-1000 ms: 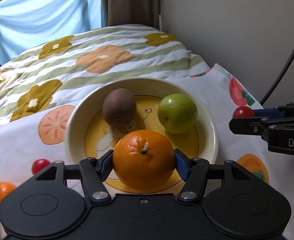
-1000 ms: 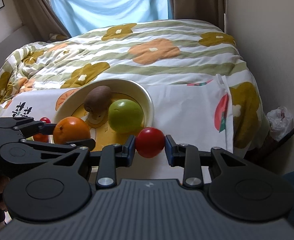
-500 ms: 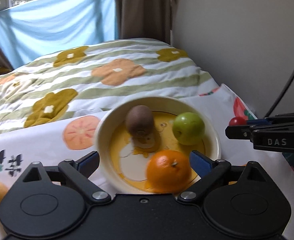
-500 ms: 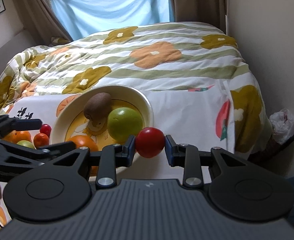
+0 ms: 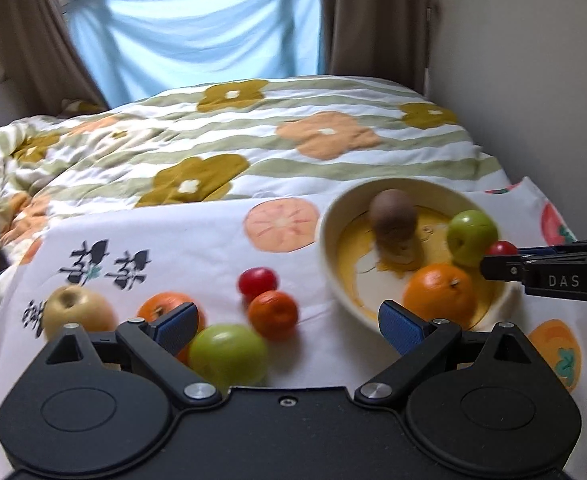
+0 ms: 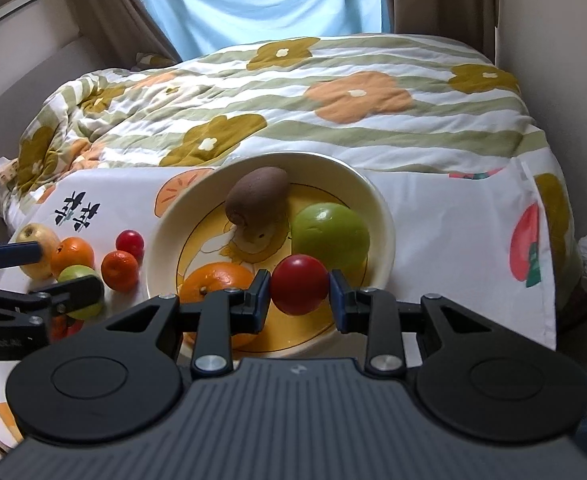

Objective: Organize fruits
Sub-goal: 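Lower the red tomato into the bowl beside the orange and open the right gripper, then withdraw both grippers from the bowl back over the loose fruits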

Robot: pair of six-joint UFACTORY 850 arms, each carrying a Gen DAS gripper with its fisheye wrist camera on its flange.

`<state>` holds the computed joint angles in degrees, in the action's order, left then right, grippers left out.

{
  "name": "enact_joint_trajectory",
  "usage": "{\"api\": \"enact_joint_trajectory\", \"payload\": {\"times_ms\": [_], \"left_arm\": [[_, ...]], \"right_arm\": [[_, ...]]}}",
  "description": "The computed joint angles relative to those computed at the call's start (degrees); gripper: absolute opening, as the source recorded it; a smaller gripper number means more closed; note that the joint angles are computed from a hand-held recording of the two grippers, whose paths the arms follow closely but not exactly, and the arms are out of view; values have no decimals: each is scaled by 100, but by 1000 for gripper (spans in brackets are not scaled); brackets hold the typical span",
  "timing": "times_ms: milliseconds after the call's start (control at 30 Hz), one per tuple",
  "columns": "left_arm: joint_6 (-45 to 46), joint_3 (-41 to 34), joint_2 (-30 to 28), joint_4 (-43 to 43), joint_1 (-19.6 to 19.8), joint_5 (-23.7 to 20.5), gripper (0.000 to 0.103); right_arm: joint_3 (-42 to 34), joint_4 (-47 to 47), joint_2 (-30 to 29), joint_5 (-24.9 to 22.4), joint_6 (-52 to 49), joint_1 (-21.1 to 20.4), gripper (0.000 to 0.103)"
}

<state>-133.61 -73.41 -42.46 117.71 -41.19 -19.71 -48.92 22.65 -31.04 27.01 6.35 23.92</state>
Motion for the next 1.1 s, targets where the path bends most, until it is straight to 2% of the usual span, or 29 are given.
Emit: {"api": "enact_joint_trajectory", "payload": {"times_ms": [233, 267, 300, 367, 400, 900, 1000, 1100], "left_arm": [[-355, 273, 96, 168, 54, -94, 99], [-435, 305, 112, 218, 59, -104, 99], [-513, 337, 128, 264, 63, -119, 99], [-644, 405, 167, 345, 60, -174, 99], [-693, 451, 200, 374, 60, -199, 99], [-1137, 1113, 833, 548, 21, -568, 100], [-1189, 1263, 993, 540, 11, -664, 101], [-1209, 1426, 1156, 512, -2, -802, 103]], "right_arm": [[4, -151, -77, 116, 156, 5, 49], [17, -127, -73, 151, 143, 10, 59], [28, 136, -68, 202, -39, 49, 75], [114, 520, -38, 451, -209, 127, 92], [173, 587, -11, 563, -175, 148, 97], [583, 1367, 515, 636, -565, 389, 98], [637, 1579, 634, 672, -745, 485, 103], [710, 1845, 770, 833, -958, 623, 103]]}}
